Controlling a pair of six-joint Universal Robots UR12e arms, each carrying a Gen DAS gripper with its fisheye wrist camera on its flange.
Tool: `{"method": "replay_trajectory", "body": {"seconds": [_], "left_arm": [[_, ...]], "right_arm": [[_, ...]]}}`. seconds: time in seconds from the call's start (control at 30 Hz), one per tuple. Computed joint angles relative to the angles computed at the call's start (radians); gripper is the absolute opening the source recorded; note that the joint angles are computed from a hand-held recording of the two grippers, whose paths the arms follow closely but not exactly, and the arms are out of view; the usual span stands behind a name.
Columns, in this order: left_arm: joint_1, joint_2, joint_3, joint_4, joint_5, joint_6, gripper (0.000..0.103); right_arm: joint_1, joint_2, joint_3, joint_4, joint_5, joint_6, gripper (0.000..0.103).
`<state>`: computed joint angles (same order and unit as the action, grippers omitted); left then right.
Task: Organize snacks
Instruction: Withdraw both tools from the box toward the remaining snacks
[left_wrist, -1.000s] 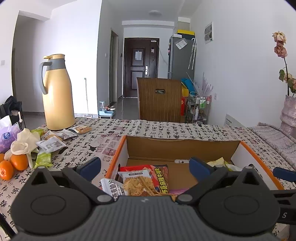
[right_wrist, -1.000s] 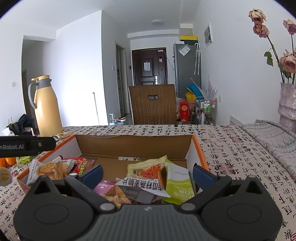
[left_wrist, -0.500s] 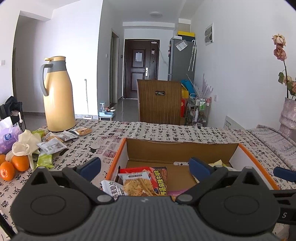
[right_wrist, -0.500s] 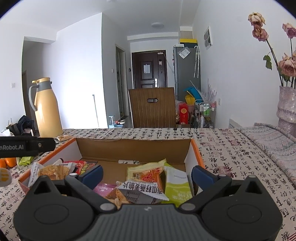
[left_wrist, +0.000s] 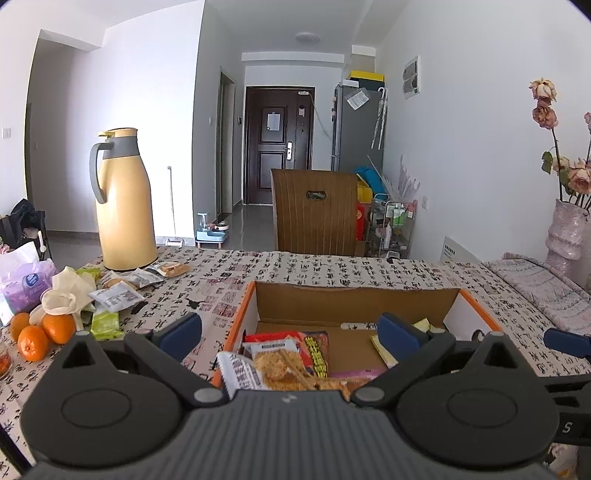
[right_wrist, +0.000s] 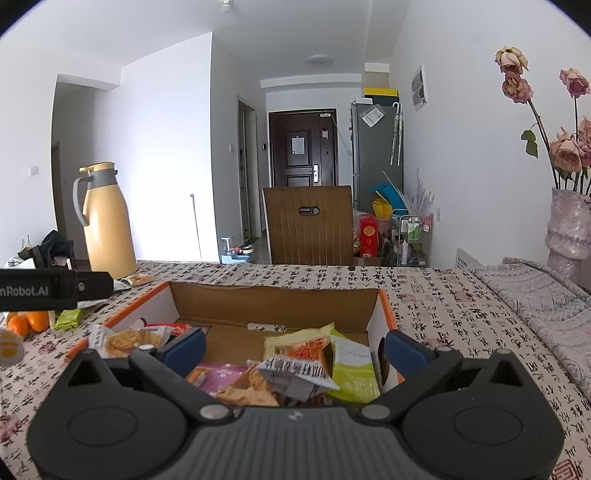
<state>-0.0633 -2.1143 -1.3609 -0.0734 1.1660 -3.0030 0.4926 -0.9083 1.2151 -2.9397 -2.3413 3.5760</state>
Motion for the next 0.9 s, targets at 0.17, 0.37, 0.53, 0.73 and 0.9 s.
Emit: {"method": "replay_trajectory", "body": {"seconds": [0.17,0.37,0.53,0.73,0.9], "left_arm": [[0.012,0.028,-0.042,0.005,-0.011,0.013,0.103],[0.024,0.060,-0.093,0.003,-0.018,0.028,0.103],[0.034,0.086,-0.133,0.006,-0.022,0.040,0.103],[0.045,0.114,-0.180,0.006,-0.032,0.055,0.103],[0.057,0.138,-0.221,0.002,-0.047,0.069,0.103]], "right_arm": [[0.014,-0.016,0.023,0.011,-0.005,0.017,0.103],[0.031,-0.039,0.058,0.022,-0.010,0.051,0.103],[0.046,-0.054,0.084,0.029,-0.028,0.071,0.103],[0.066,-0.070,0.110,0.042,-0.037,0.095,0.103],[0.082,-0.082,0.128,0.069,-0.039,0.117,0.103]]}}
